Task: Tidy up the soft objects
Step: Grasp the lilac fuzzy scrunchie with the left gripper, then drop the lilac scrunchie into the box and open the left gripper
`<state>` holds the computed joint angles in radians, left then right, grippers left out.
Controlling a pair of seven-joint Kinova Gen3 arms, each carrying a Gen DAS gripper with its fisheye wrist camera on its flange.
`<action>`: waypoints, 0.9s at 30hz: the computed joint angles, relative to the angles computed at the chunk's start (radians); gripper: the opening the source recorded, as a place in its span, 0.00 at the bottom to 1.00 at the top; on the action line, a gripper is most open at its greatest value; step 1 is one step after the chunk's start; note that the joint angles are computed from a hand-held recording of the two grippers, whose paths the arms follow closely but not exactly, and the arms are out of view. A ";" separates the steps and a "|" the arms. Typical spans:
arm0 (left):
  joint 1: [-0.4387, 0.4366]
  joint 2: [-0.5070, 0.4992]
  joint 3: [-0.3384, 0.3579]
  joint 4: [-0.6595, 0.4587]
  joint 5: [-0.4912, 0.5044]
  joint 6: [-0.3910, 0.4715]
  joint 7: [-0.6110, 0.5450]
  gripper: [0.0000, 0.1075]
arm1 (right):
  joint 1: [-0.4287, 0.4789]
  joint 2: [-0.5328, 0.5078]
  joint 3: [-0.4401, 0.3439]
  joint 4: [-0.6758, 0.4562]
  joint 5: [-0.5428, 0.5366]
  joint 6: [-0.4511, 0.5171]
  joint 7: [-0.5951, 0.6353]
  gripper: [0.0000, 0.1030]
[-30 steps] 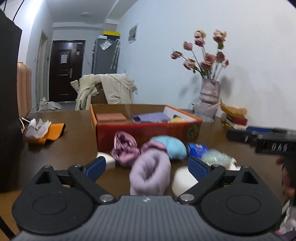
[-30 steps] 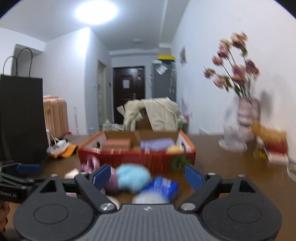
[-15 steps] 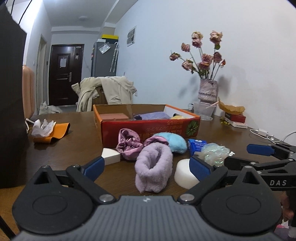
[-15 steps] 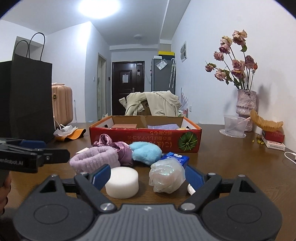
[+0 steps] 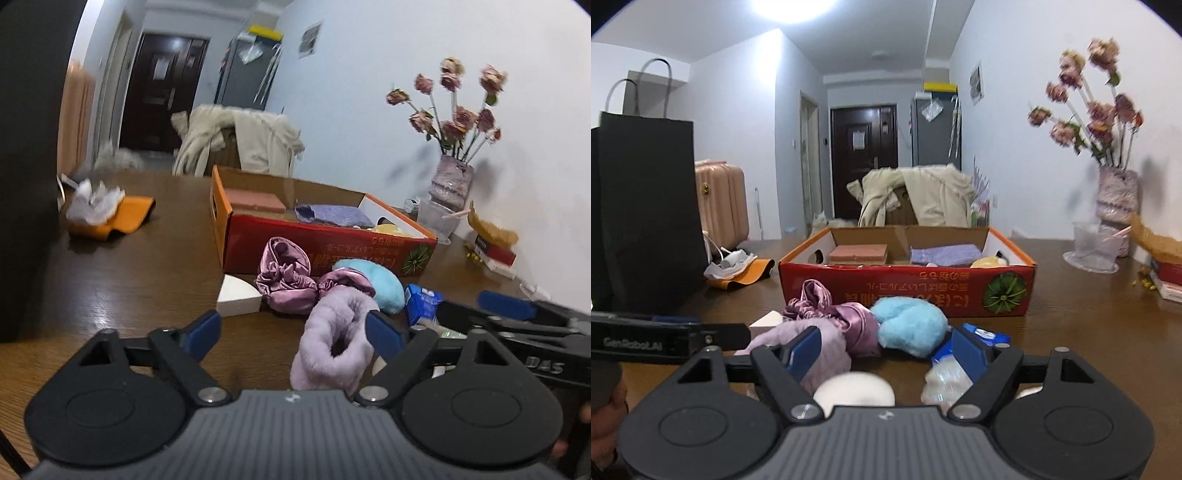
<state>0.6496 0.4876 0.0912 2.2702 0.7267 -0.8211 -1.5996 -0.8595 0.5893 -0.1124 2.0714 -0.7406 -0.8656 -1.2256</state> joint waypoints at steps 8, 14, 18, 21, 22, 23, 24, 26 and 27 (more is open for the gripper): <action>-0.138 -0.018 0.046 -0.067 -0.134 0.212 0.058 0.53 | 0.315 0.049 -0.266 -0.237 0.037 0.325 0.233 0.45; -0.151 -0.035 -0.005 -0.079 -0.276 0.334 0.151 0.36 | 0.299 0.050 -0.175 -0.303 0.081 0.546 0.152 0.21; -0.128 -0.038 -0.023 -0.082 -0.297 0.348 0.119 0.27 | 0.265 0.025 -0.111 -0.260 0.202 0.561 -0.011 0.18; -0.123 -0.036 -0.029 -0.096 -0.313 0.376 0.118 0.14 | 0.257 0.016 -0.085 -0.237 0.296 0.562 -0.133 0.15; -0.115 -0.037 -0.034 -0.095 -0.308 0.372 0.117 0.11 | 0.252 0.012 -0.074 -0.232 0.332 0.562 -0.173 0.13; -0.102 -0.040 -0.043 -0.093 -0.297 0.363 0.111 0.10 | 0.235 0.007 -0.049 -0.230 0.370 0.569 -0.214 0.11; -0.093 -0.047 -0.046 -0.086 -0.287 0.343 0.112 0.10 | 0.227 0.000 -0.038 -0.222 0.409 0.563 -0.245 0.11; -0.092 -0.062 -0.040 -0.067 -0.280 0.282 0.126 0.10 | 0.254 -0.013 -0.066 -0.205 0.475 0.536 -0.273 0.10; -0.086 -0.072 -0.045 -0.064 -0.263 0.261 0.119 0.10 | 0.269 -0.020 -0.082 -0.200 0.504 0.522 -0.273 0.10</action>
<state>0.5636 0.4158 0.0464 2.2064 0.4640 -0.5604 -1.4802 -0.5909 0.5691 -0.1946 1.8712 -0.2362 -0.3439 -1.4985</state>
